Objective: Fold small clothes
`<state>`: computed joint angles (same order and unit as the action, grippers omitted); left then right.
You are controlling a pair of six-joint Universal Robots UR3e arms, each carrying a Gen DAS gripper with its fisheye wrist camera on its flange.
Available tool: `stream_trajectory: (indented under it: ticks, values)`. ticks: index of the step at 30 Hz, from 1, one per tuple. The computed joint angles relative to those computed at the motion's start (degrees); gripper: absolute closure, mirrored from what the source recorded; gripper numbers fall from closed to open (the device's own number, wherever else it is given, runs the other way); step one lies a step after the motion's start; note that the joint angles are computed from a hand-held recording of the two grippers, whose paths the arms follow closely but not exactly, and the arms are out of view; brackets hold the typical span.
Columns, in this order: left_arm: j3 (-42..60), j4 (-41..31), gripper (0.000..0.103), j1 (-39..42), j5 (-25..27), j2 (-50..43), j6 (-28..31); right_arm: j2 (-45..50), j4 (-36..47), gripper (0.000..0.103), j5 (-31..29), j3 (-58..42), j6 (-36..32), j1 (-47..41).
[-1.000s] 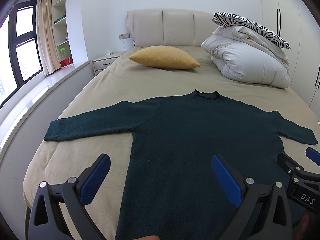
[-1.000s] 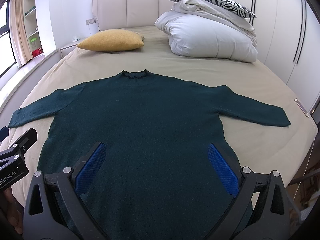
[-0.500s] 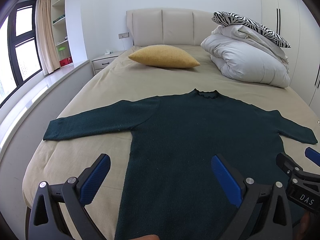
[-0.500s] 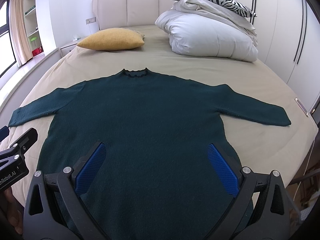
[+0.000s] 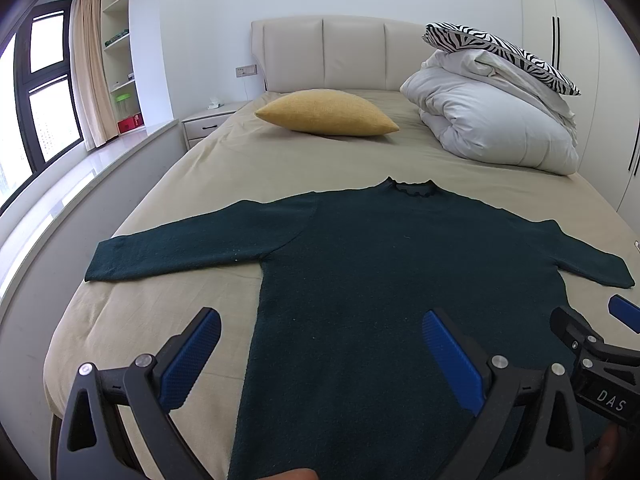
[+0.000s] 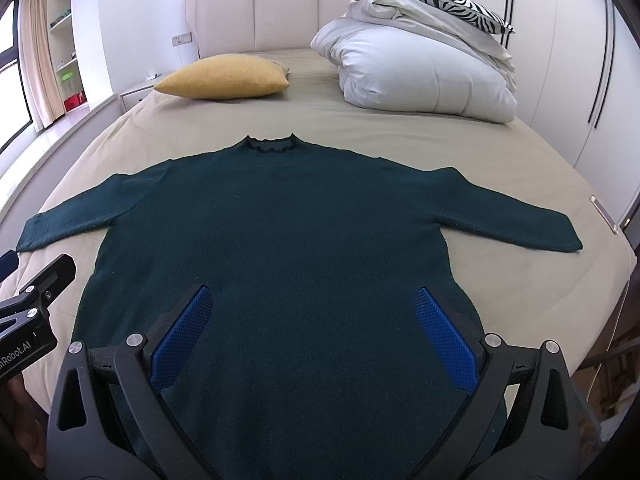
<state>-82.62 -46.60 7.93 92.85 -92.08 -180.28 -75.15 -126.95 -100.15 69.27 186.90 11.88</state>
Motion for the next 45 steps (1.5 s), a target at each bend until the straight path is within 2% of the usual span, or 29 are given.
stream_trajectory:
  ticks: [27,35,40,43,45]
  values:
    - [-0.08,0.14,0.0,-1.69,0.71,-0.91,-0.88,-0.54,-0.8,0.0,0.26,1.79,-0.01,-0.2]
    - [-0.43,0.49,0.0,-1.77,0.91,-1.26,-1.21,-1.06,-1.07,0.0,2.0,2.92,-0.51,-2.15]
    - [-3.33,4.54,0.0,-2.19,1.22,-1.4,0.16,-5.39,-6.07,0.0,7.92,8.81,-1.25,-9.75]
    - [-2.68,3.43,0.0,-2.16,0.76,-3.26,0.81,-8.8,-8.96,0.0,15.27,13.23,-2.4,-20.59]
    - [-0.64,-0.22,0.0,-0.63,-3.49,-4.92,0.85,-9.46,-10.46,0.0,21.24,15.08,-3.08,-29.8]
